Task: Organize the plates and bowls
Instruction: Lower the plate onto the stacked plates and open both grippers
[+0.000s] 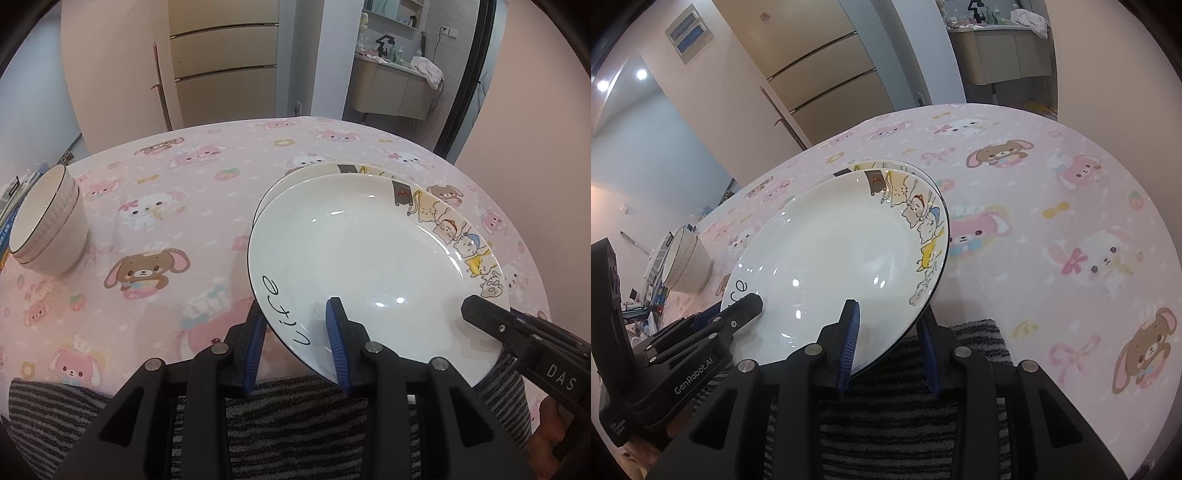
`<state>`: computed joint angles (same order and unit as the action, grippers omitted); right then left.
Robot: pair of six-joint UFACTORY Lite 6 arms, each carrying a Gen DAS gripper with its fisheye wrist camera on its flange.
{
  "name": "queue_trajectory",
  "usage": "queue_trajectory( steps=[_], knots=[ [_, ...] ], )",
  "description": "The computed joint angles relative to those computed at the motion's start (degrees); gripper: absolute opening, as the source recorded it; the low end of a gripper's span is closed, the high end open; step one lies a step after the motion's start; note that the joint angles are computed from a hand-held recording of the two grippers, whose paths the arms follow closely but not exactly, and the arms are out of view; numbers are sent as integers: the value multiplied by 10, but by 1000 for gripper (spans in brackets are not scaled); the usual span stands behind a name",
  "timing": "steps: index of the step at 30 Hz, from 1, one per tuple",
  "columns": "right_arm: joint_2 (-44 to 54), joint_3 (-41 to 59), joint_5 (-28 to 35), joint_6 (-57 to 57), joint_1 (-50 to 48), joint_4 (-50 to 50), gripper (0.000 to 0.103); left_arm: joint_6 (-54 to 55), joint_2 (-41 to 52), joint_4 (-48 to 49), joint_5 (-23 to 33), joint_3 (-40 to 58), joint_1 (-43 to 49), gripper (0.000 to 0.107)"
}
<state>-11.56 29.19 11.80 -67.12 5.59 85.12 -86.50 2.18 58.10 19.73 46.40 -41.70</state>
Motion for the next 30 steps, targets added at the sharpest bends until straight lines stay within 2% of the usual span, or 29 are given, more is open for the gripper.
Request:
queue_trajectory(
  steps=[3,6,8,10,12,16,18,19,20,28,30],
  knots=[
    [1,0,-12,4,10,1,37,-5,-1,6,1,0,-1,31],
    [-1,-1,1,-6,0,7,37,0,-5,3,-8,-5,6,31],
    [-4,-4,18,-14,-15,9,38,-5,-7,12,-5,-7,5,35],
    [-6,-5,26,-13,-25,7,40,-45,-3,44,38,-4,-18,48],
    [-8,-5,33,-5,-36,-2,48,-64,-7,60,43,-7,-19,51],
    [-30,-18,12,-60,-41,58,48,-62,-16,56,26,-13,-3,51],
    [-28,-18,14,-97,-40,91,39,-59,-16,55,20,-12,1,46],
    [-21,-13,12,-96,-37,87,37,-54,-15,50,15,-12,3,41],
    [-18,-10,10,-91,-34,81,36,-45,-12,39,12,-10,6,41],
    [-21,-12,-30,-149,1,141,36,-78,-26,75,13,-20,4,41],
    [-12,-6,-34,-133,4,126,36,-84,-25,82,18,-20,2,41]
  ],
)
